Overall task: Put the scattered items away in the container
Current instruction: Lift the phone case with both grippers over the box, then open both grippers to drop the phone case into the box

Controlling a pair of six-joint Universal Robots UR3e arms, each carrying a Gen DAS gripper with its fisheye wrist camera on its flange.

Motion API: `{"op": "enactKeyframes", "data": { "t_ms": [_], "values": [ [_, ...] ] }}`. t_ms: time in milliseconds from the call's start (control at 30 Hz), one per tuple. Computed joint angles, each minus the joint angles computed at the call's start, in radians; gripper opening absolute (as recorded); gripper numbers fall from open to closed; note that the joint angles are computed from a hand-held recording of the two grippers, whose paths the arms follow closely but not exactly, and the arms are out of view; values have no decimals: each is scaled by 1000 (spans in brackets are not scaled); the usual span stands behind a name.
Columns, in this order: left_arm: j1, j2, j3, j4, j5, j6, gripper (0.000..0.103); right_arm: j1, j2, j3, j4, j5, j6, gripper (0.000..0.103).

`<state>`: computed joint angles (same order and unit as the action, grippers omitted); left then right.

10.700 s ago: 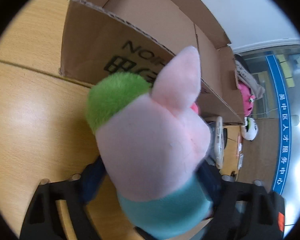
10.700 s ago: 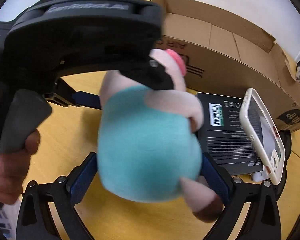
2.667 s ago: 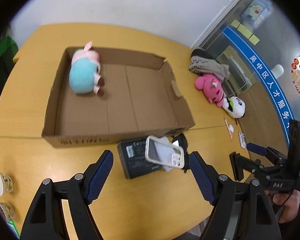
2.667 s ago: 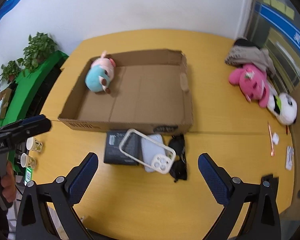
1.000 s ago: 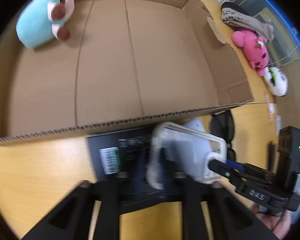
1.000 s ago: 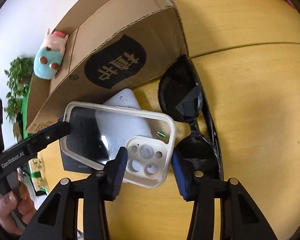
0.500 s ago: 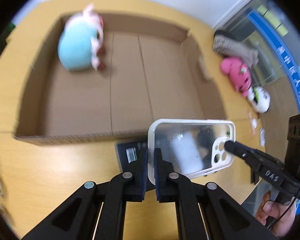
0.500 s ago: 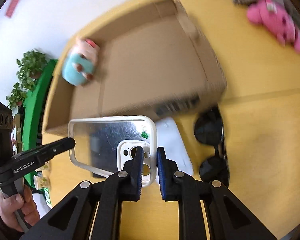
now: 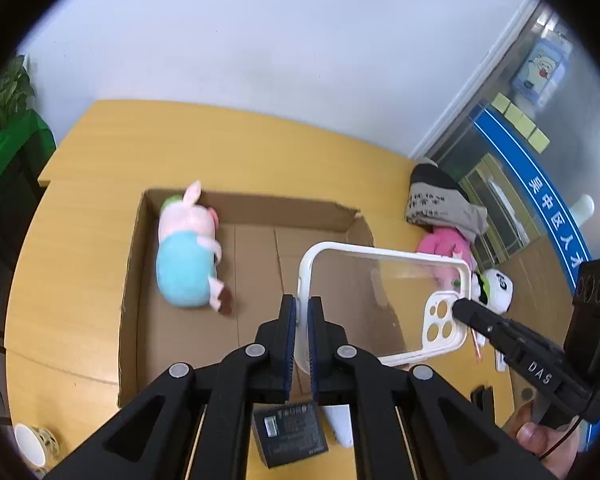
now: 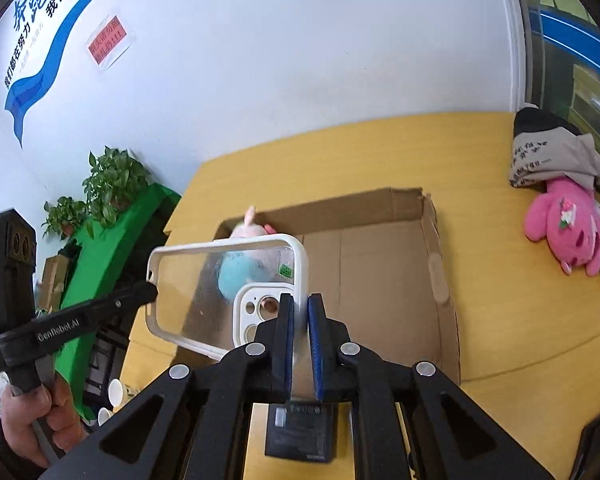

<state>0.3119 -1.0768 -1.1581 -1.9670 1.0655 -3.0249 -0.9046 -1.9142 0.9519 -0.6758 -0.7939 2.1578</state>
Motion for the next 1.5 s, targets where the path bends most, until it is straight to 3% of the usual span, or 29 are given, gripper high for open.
{"op": "enactKeyframes", "data": {
  "t_ms": [33,167,367,600,900,1200,1233,1267,1300,1367,1433,1500],
  "values": [
    [-27,-33,12,39,16,-22,5,2,22,-18,-1,5,-2,8],
    [-193,-205,96,198,141,-142,5,120,117,-14,-229,20,172,8],
    [-235,-412,182,300,175,-174,5,298,310,9,-608,-26,437,8],
    [-256,-628,185,409,205,-180,5,452,609,-73,-855,-116,649,8],
    [-281,-821,74,547,268,-181,5,584,932,-193,-994,-254,724,7],
    [-328,-967,76,524,371,-201,7,641,1118,-185,-1085,-336,757,7],
    [-330,-959,68,526,376,-204,9,643,1125,-188,-1080,-335,752,9],
    [-330,-938,53,528,377,-206,21,646,1126,-191,-1075,-340,747,12],
    [-330,-910,37,534,382,-210,42,646,1096,-153,-1093,-350,741,21],
    [-325,-808,-31,579,380,-211,60,642,1032,-98,-1118,-368,721,78],
    [-333,-724,-59,586,406,-213,69,630,923,-23,-1136,-377,712,85],
    [-343,-615,-76,550,441,-210,70,611,818,11,-1083,-379,683,87]
  ]
}}
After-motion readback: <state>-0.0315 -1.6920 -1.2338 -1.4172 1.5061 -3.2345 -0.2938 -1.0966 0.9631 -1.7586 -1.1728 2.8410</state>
